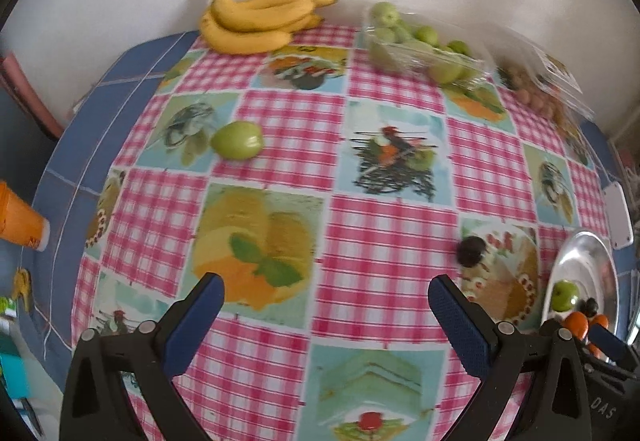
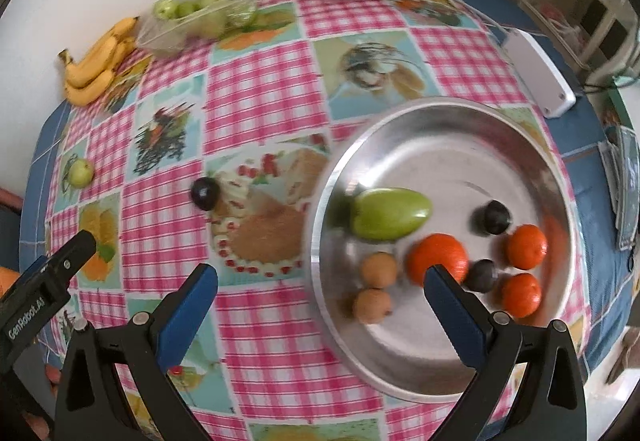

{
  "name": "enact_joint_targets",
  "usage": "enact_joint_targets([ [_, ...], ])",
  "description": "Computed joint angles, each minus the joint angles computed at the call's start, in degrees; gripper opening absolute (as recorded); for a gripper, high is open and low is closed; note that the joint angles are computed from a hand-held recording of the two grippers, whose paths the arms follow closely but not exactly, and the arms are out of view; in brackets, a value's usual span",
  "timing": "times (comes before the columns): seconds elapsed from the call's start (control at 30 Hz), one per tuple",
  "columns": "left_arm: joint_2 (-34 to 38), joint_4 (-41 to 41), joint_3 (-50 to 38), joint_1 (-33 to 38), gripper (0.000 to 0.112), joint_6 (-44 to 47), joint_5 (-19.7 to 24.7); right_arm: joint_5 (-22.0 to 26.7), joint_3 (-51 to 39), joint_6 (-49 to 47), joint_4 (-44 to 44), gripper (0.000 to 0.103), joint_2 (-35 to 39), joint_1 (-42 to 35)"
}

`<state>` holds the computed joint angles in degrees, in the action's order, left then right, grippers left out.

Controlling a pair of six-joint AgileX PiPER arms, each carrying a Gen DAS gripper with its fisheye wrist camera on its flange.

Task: Organize fruits
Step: 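Move both grippers back from the bowl toward the plum and mango, then lower the right gripper onto the dark plum and close on it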

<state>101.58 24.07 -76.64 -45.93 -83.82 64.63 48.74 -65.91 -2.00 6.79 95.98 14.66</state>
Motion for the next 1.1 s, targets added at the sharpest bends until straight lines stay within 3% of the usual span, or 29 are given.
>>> enact_joint_targets([
  [0.57, -8.9, -1.1, 12.8, 5.5, 0.103, -2.6, -3.2, -3.5, -1.2, 0.2, 3.4, 0.103, 3.4, 12.2],
  [1.1, -5.2, -2.6, 11.1, 6.6, 0.103, 0.5, -4.8, -6.4, -2.5, -1.0, 5.8, 0.102, 7.1, 11.9],
])
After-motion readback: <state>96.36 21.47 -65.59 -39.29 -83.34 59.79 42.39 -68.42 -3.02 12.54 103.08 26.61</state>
